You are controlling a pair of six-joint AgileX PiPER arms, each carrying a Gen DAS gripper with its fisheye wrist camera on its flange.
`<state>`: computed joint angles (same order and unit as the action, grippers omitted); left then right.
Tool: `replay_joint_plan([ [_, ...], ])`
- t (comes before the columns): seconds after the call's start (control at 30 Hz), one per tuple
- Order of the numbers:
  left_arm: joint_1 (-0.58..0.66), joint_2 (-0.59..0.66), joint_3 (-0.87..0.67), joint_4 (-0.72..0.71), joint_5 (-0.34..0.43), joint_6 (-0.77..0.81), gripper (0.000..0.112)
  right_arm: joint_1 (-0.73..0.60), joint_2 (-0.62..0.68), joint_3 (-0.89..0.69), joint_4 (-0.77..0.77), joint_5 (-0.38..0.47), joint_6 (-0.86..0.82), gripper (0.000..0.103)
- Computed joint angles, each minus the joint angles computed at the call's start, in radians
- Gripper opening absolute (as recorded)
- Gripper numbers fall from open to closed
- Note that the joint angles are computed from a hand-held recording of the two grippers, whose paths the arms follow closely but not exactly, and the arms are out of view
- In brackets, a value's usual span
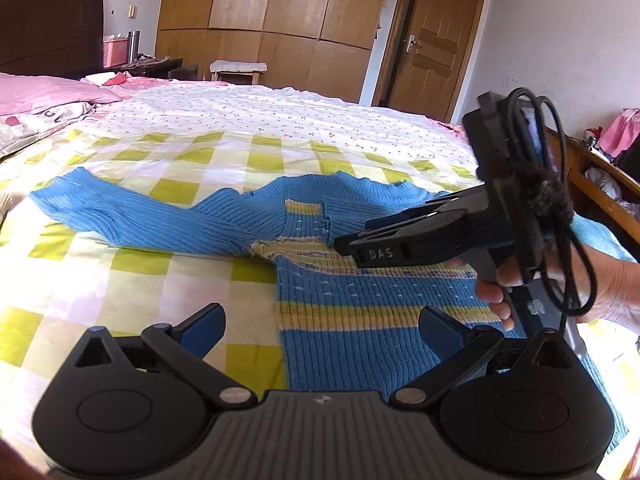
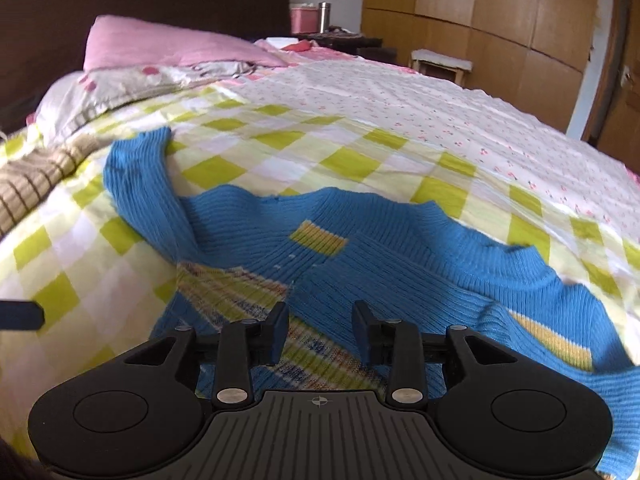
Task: Fold small clothes
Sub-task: 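Lift the sleeve and fold it across the sweater body with the right gripper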
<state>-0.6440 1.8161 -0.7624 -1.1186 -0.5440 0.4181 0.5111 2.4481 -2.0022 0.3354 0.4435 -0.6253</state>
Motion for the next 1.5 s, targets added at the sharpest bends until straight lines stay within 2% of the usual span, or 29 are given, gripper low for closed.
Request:
replay_joint_plan([
  [0.07, 0.0, -0.001, 0.002, -0.005, -0.006, 0.009, 0.103, 0.019, 0.029, -0.036, -0.12, -0.008, 0.113, 0.032],
  [0.1, -0.001, -0.001, 0.003, -0.008, -0.011, 0.013, 0.103, 0.021, 0.039, -0.053, -0.138, -0.001, 0.152, 0.026],
  [0.13, -0.002, -0.002, 0.005, -0.009, -0.014, 0.015, 0.103, 0.018, 0.044, -0.065, -0.132, 0.007, 0.18, 0.016],
  [0.17, -0.001, -0.004, 0.007, -0.006, -0.016, 0.012, 0.103, 0.016, 0.041, -0.068, -0.113, 0.008, 0.183, 0.013],
  [0.2, 0.002, -0.005, 0.008, 0.0, -0.016, 0.005, 0.103, 0.011, 0.03, -0.052, -0.063, -0.003, 0.153, 0.004],
  [0.23, 0.006, -0.006, 0.01, 0.007, -0.014, -0.004, 0.103, 0.01, 0.019, -0.037, -0.03, -0.011, 0.13, 0.002],
  [0.33, 0.014, -0.008, 0.014, 0.016, -0.01, -0.021, 0.103, 0.019, -0.005, 0.001, 0.054, -0.038, 0.041, 0.002],
  [0.43, 0.015, -0.009, 0.015, 0.009, -0.01, -0.024, 0.103, 0.031, 0.011, -0.008, 0.062, -0.037, 0.037, 0.0],
  [0.57, 0.015, -0.005, 0.015, -0.002, -0.022, -0.015, 0.103, 0.031, 0.054, -0.072, 0.082, 0.014, 0.068, 0.0],
  [0.67, 0.025, -0.001, 0.013, 0.003, -0.009, -0.026, 0.103, 0.041, 0.061, -0.089, 0.146, 0.016, 0.022, 0.0],
  [0.8, 0.044, -0.009, 0.028, 0.03, -0.014, -0.073, 0.103, 0.056, 0.059, -0.099, 0.125, -0.008, 0.045, 0.0],
  [0.87, 0.045, -0.009, 0.032, 0.025, -0.028, -0.072, 0.103, 0.048, 0.028, -0.038, 0.162, -0.052, -0.015, 0.0],
  [0.9, 0.044, -0.009, 0.032, 0.018, -0.032, -0.066, 0.103, 0.043, -0.007, 0.033, 0.206, -0.105, -0.097, 0.002],
  [0.93, 0.043, -0.008, 0.033, 0.014, -0.036, -0.063, 0.103, 0.034, -0.035, 0.091, 0.274, -0.136, -0.197, 0.009],
  [0.97, 0.044, -0.009, 0.035, 0.015, -0.038, -0.065, 0.103, 0.025, -0.054, 0.129, 0.322, -0.15, -0.27, 0.012],
  [1.03, 0.045, -0.009, 0.035, 0.02, -0.036, -0.069, 0.103, 0.012, -0.079, 0.189, 0.363, -0.185, -0.366, 0.027],
  [1.1, 0.041, -0.002, 0.029, 0.008, -0.04, -0.055, 0.103, 0.014, -0.078, 0.207, 0.286, -0.219, -0.329, 0.034],
  [1.2, 0.038, 0.006, 0.022, -0.009, -0.044, -0.034, 0.103, 0.021, -0.039, 0.165, 0.159, -0.231, -0.192, 0.034],
  [1.23, 0.037, 0.007, 0.021, -0.012, -0.046, -0.03, 0.103, 0.023, -0.02, 0.131, 0.101, -0.208, -0.126, 0.033],
  [1.27, 0.037, 0.009, 0.021, -0.012, -0.05, -0.028, 0.103, 0.027, -0.001, 0.095, 0.027, -0.182, -0.043, 0.03],
  [1.3, 0.037, 0.009, 0.024, -0.011, -0.058, -0.026, 0.103, 0.033, 0.013, 0.074, -0.02, -0.17, 0.008, 0.022],
  [1.33, 0.036, 0.011, 0.026, -0.009, -0.069, -0.026, 0.103, 0.036, 0.018, 0.07, -0.031, -0.173, 0.02, 0.019],
  [1.4, 0.039, 0.014, 0.035, -0.001, -0.093, -0.034, 0.103, 0.039, 0.017, 0.065, -0.038, -0.163, 0.047, 0.014],
  [1.5, 0.063, 0.013, 0.051, 0.018, -0.112, -0.076, 0.103, 0.034, 0.007, 0.075, 0.013, -0.157, 0.024, 0.013],
])
